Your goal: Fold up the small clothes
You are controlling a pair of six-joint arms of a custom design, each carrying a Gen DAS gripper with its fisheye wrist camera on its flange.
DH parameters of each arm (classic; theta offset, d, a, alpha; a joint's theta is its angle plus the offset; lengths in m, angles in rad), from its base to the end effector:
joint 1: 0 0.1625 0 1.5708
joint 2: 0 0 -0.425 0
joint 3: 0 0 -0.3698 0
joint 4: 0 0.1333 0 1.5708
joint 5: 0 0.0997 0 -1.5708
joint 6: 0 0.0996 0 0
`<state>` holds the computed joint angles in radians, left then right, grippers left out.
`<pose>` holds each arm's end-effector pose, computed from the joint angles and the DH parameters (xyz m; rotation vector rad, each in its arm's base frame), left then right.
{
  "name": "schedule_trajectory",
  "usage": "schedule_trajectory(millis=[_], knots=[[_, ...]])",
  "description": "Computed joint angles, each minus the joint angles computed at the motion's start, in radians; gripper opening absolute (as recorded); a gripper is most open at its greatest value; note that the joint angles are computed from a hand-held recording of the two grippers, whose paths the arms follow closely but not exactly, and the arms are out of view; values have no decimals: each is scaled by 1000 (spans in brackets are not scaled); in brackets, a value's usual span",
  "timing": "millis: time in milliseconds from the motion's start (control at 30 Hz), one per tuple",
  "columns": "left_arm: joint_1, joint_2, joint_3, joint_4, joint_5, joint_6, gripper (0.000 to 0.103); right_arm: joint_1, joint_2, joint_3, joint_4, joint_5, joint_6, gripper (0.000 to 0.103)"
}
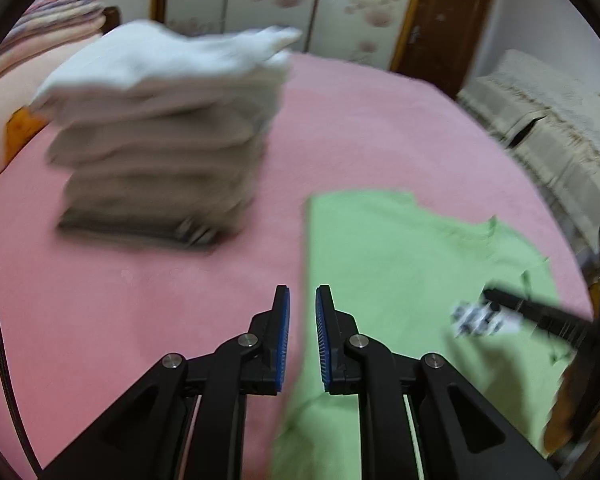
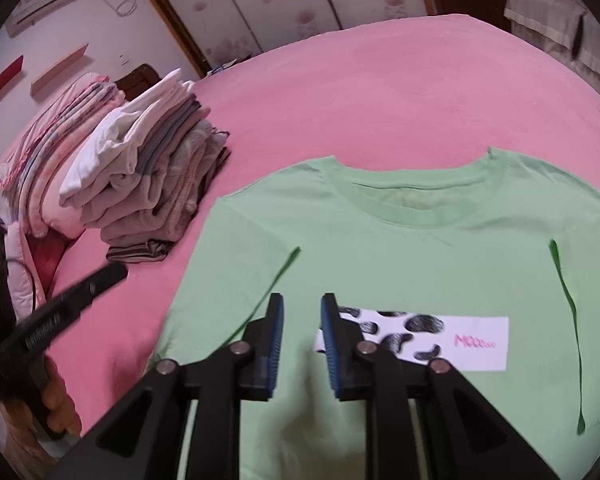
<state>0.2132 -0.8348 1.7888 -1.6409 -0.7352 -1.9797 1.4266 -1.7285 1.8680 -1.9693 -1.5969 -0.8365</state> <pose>-0.4554 -0.3106 0.0564 -0.2267 2.1715 -1.0428 0.0688 -0.4357 0.4601 1.0061 -2.8044 0.3240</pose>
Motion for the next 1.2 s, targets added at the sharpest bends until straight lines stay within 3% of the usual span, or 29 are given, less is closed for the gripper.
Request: schedule_trajectory(millis=[100,200,367,533,667,733,967,1200], knots=[[-21,0,44,-54,-61,6,11,17,9,-12,86,17,14,22],[-32,29,71,-152,-100,95,15,19,7,2,138,17,24,22],[-18,99,38,-170,-119,168,17,40,29,45,82,-43,47,22],[-5,100,50,-153,-98,119,17,60,95,31,9,-89,81,22],[-1,77,97,-222,-86,83,17,81,143,13,-51,-117,105,22],[-4,68,119,-253,-86,78,11,87,164,-3,-59,-114,117,22],[-41,6,212,-322,-74,-56,9,105,215,-9,-96,-135,132,22],[-56,4,215,-368,-135,-4,14,110,219,1,-110,-139,128,22]])
